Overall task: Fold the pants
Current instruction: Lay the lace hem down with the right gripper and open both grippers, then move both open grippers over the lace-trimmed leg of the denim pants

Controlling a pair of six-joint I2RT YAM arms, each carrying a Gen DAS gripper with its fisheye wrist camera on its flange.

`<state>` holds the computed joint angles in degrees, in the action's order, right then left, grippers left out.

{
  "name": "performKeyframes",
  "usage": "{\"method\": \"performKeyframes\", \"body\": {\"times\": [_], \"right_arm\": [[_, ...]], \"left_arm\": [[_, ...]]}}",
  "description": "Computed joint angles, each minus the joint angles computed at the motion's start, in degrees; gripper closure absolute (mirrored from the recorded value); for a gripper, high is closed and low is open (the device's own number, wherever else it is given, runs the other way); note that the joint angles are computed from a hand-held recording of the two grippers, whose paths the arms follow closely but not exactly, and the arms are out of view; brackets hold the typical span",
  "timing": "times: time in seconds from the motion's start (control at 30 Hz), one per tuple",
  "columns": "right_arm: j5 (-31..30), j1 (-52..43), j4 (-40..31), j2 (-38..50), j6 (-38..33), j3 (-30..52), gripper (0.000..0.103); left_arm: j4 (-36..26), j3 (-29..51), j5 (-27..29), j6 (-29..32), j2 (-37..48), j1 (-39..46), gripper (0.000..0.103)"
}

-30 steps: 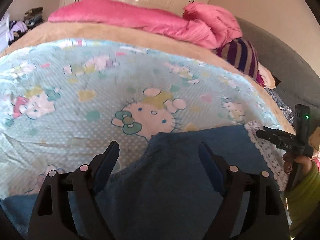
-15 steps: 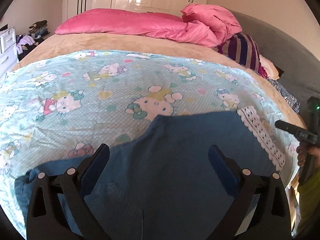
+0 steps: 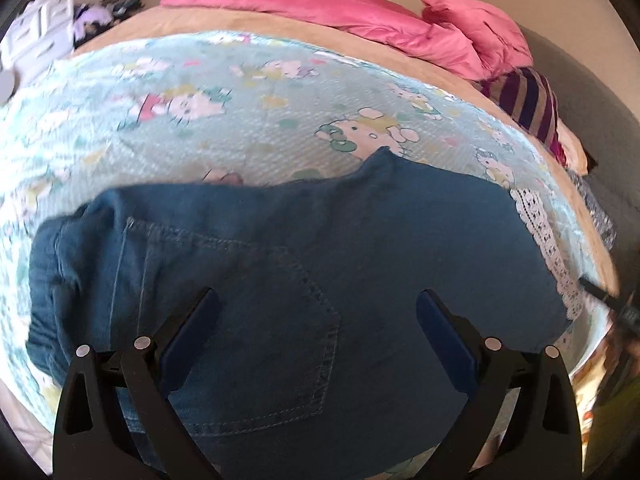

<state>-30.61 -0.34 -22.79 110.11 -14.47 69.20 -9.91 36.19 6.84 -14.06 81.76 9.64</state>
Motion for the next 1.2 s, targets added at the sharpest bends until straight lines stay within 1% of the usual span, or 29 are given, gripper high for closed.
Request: {"method": "performKeyframes", "body": {"times": [0.03, 0.1, 0.13, 0.17, 0.2, 0.3, 0.33, 0.37, 0.4, 0.43, 0.47, 0.57, 0.63, 0.67, 0.73, 0.8, 0.83, 0.9, 0.97, 1.1, 1.17, 1.2], "right_arm": [[0.4, 0.3, -0.1, 0.4, 0.1, -0.2, 0.036], [-0.8, 0.7, -0.7, 1.6, 0.3, -0.5, 0.044], [-0.9, 1.2, -0.1, 1.7, 0.7, -1.1, 0.050], [-1.1, 1.6, 0.3, 1.6, 0.6, -1.6, 0.051], [-0.9, 2.0, 0.6, 1.6, 0.4, -2.1, 0.052], [5.4, 5.2, 5.2, -1.0, -1.1, -6.1, 0.054], [6.1, 5.7, 5.5, -1.7, -1.3, -6.7, 0.058], [5.9, 5.7, 5.3, -1.9, -1.4, -6.7, 0.067], [6.4, 6.0, 5.1, -2.5, -1.8, -7.0, 0.071], [6.3, 6.2, 4.6, -3.4, -2.9, -7.3, 0.082], [7.4, 6.7, 4.6, -4.7, -4.1, -8.0, 0.083], [12.1, 7.8, 5.2, -7.4, -7.4, -9.7, 0.084], [14.7, 7.8, 5.6, -7.6, -8.3, -10.1, 0.084], [15.0, 7.5, 5.8, -7.0, -8.4, -9.9, 0.082], [13.5, 6.2, 5.5, -5.7, -7.1, -9.3, 0.079], [13.8, 5.9, 5.4, -5.2, -5.9, -8.6, 0.073], [14.4, 5.8, 5.4, -5.2, -5.6, -8.6, 0.065], [14.2, 5.1, 5.0, -5.1, -5.2, -8.1, 0.060], [13.9, 4.4, 4.7, -5.1, -4.8, -8.0, 0.052], [13.3, 2.9, 5.2, -6.6, -4.6, -8.8, 0.045], [13.8, 2.8, 6.3, -7.9, -4.2, -9.6, 0.039], [13.6, 2.4, 7.4, -9.0, -4.0, -10.5, 0.038]], "left_arm": [[-0.2, 0.0, 0.1, -0.1, 0.1, 0.2, 0.005], [-0.6, -0.2, -0.8, -0.4, 0.4, 0.6, 0.005], [-0.5, -0.3, -1.2, -0.5, 0.5, 0.7, 0.005], [-0.6, -0.3, -1.7, -0.6, 0.7, 0.5, 0.005], [-0.5, -0.3, -3.6, -0.9, 1.3, -0.3, 0.005], [-1.9, 1.2, -10.6, -0.7, 3.5, -4.5, 0.005], [-2.3, 1.7, -13.0, -0.6, 4.6, -5.8, 0.005], [-2.4, 2.1, -14.3, -0.6, 5.4, -6.3, 0.005], [-2.8, 2.7, -15.2, -0.5, 6.4, -6.7, 0.005], [-2.9, 2.5, -15.2, -0.4, 6.1, -6.5, 0.005], [-2.8, 2.3, -14.9, -0.4, 5.8, -6.3, 0.005], [-2.5, 2.0, -13.2, -0.4, 5.5, -4.7, 0.005], [-2.4, 2.0, -12.9, -0.3, 5.4, -4.5, 0.005], [-2.3, 2.0, -12.9, -0.4, 5.6, -4.6, 0.005], [-2.3, 2.3, -13.0, -0.5, 5.9, -4.7, 0.005], [-2.4, 2.4, -13.5, -0.4, 6.1, -5.0, 0.005], [-2.3, 2.4, -13.6, -0.4, 6.2, -5.1, 0.005], [-2.3, 2.4, -14.0, -0.4, 6.3, -5.4, 0.005], [-2.4, 2.6, -14.3, -0.4, 6.5, -5.5, 0.005], [-2.5, 2.4, -14.4, -0.5, 6.0, -5.7, 0.005], [-2.5, 2.2, -14.5, -0.5, 5.4, -6.0, 0.005], [-2.7, 2.2, -14.5, -0.6, 5.0, -6.1, 0.005]]}}
